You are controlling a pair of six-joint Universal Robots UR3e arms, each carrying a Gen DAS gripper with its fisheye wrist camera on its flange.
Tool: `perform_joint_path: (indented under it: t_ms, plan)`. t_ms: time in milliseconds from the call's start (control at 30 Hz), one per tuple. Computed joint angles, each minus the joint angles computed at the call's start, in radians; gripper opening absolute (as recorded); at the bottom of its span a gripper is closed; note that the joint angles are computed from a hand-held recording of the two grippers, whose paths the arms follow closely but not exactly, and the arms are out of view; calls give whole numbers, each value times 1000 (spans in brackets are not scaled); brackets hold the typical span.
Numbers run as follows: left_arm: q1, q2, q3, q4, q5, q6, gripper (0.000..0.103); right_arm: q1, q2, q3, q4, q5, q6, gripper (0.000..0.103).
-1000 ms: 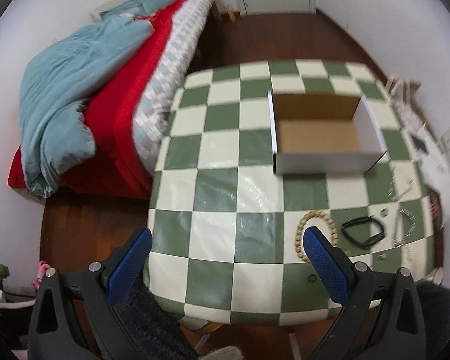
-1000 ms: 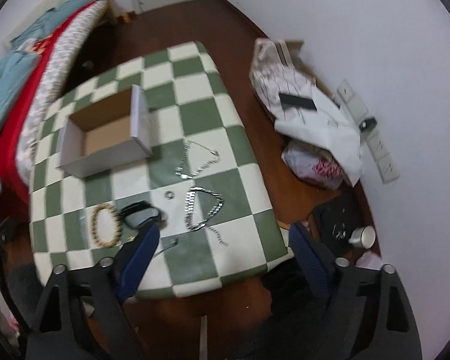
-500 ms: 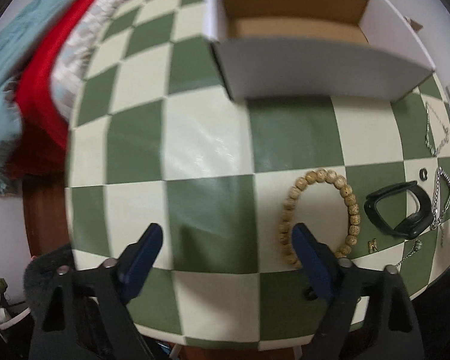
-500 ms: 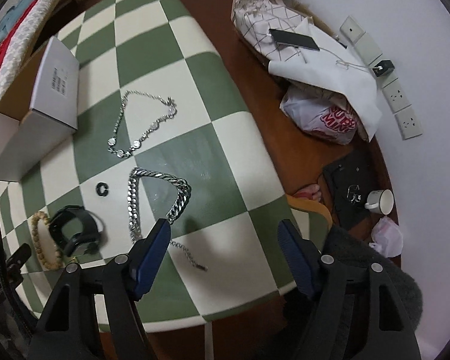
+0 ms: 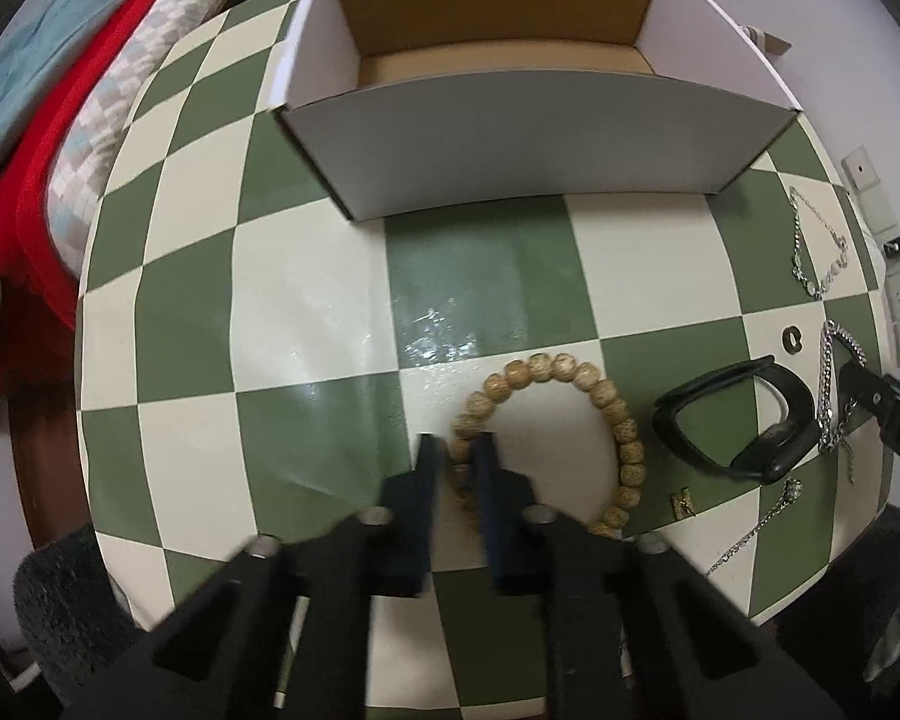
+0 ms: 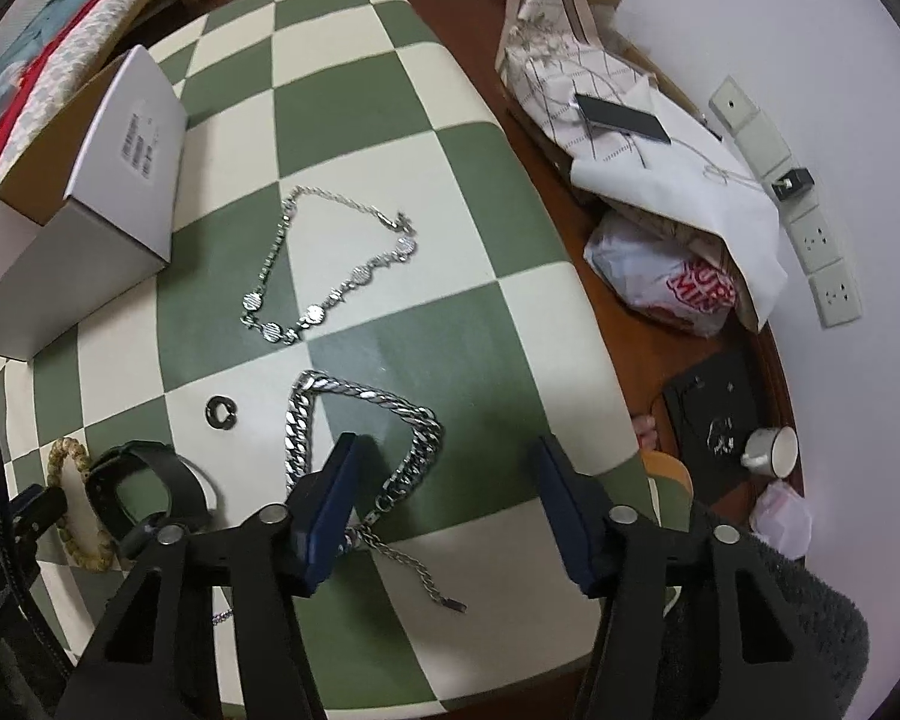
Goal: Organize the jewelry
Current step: 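Grasp the wooden bead bracelet with the left gripper while the right gripper grasps the silver chain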
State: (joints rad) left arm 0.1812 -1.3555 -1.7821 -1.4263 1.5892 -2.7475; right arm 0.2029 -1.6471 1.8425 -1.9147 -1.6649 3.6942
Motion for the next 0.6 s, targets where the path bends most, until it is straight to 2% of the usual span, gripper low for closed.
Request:
perform_joint_path:
  t_ms: [33, 133, 200, 233, 467, 600]
  plan:
    - [-13, 4, -8, 12, 12, -5, 7, 10, 2, -1, -9, -6, 2, 51]
    - [-28, 8, -26, 40, 21, -14, 7, 36, 23, -19, -27, -23, 3, 31]
    - [-35, 5, -20, 38, 22, -22, 7, 42, 37, -29, -33, -29, -1, 13]
    - [-34, 7, -20, 38, 22, -23, 7, 53, 47, -42, -28, -37, 4, 10]
    - [-59, 8, -26, 57, 43, -58, 6, 47, 57, -51, -30, -37, -2, 8]
    - [-38, 16, -6, 57, 45, -45, 6, 21, 22, -30, -31, -1, 2, 8]
